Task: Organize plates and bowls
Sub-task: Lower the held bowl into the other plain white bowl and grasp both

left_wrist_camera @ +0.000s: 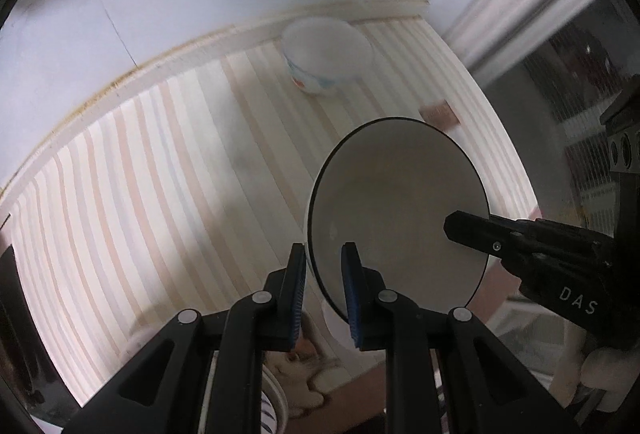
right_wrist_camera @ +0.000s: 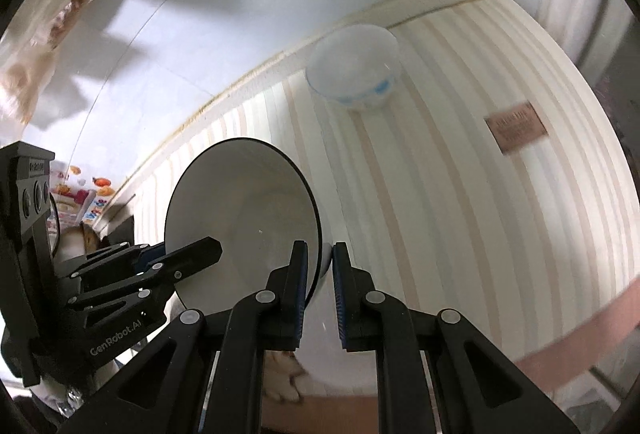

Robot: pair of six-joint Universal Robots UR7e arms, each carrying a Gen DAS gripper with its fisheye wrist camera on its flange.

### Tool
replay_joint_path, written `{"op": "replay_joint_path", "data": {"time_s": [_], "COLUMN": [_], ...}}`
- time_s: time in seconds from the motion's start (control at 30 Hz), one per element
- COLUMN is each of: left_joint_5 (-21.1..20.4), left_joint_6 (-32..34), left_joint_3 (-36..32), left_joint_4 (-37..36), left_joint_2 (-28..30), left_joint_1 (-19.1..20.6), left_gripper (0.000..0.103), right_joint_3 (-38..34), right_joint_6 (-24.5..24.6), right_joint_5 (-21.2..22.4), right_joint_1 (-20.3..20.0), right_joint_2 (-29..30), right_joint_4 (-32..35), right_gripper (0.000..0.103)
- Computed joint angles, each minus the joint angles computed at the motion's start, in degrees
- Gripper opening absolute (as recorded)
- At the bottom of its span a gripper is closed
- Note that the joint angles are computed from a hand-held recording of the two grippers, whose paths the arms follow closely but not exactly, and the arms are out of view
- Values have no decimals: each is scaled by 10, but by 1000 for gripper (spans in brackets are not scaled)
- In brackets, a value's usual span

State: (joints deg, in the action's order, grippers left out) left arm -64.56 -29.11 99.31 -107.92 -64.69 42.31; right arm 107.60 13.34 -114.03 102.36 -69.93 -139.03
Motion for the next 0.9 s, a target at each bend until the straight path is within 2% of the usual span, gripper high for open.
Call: {"op": "replay_joint_path", "data": {"time_s": [0.33, 0.57, 0.9], "left_joint_5": [-27, -27, -2], "left_joint_6": [-8, -8, -3], "left_joint_3": [47, 62, 61], "left_joint_4": [11, 32, 56], "left_joint_2": [10, 19, 41], "left_joint_1": [-9, -14, -17], "left_gripper": [16, 16, 16], "right_joint_3": [105, 142, 141], "right_joint_6": [35, 37, 39], "right_joint_5": [5, 3, -8], "right_joint_1": [-21, -40, -49], "right_joint_2": [-72, -79, -60], "right_joint_4": [10, -7, -6], "right_gripper": [14, 14, 14]}}
